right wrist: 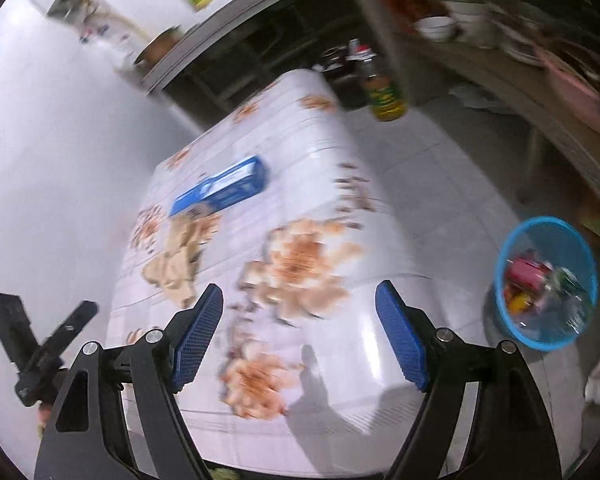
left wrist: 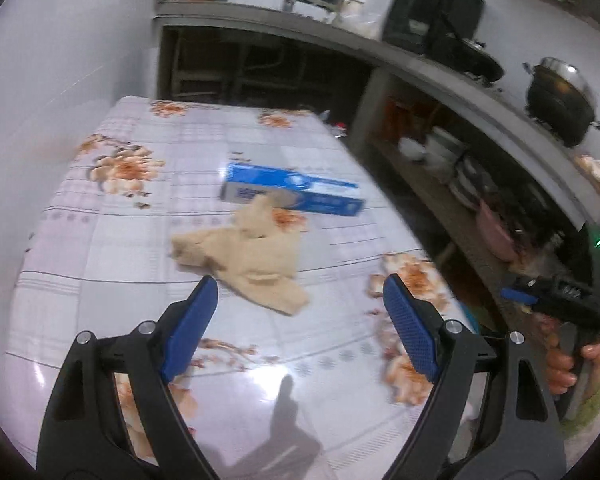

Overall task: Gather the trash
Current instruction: 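Move both tools back over the table, then grasp the beige cloth with the left gripper while the right gripper grasps the blue toothpaste box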

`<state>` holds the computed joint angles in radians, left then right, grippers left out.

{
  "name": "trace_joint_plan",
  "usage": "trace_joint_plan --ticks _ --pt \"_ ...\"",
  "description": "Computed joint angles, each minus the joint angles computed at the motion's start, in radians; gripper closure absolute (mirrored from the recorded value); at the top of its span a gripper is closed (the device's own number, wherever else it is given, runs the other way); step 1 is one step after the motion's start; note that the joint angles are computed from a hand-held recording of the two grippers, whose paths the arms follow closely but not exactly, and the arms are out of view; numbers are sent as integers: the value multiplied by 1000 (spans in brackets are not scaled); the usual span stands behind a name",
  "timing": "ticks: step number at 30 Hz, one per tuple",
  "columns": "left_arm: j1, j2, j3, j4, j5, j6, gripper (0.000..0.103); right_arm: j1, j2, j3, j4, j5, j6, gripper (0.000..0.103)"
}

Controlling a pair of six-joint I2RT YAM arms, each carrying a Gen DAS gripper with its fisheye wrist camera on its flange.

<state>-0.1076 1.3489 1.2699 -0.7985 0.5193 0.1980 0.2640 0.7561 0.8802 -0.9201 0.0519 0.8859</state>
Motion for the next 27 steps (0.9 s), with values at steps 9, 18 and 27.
trace_joint_plan --ticks 9,18,27 --pt "-44 136 20 70 -89 4 22 -7 461 301 104 1 -454 24" --pt "-42 236 83 79 -93 -27 22 -60 1123 922 13 -25 -1012 21" --pt "-47 288 129 98 -103 -1 23 -63 1410 1201 -137 -55 -1059 28"
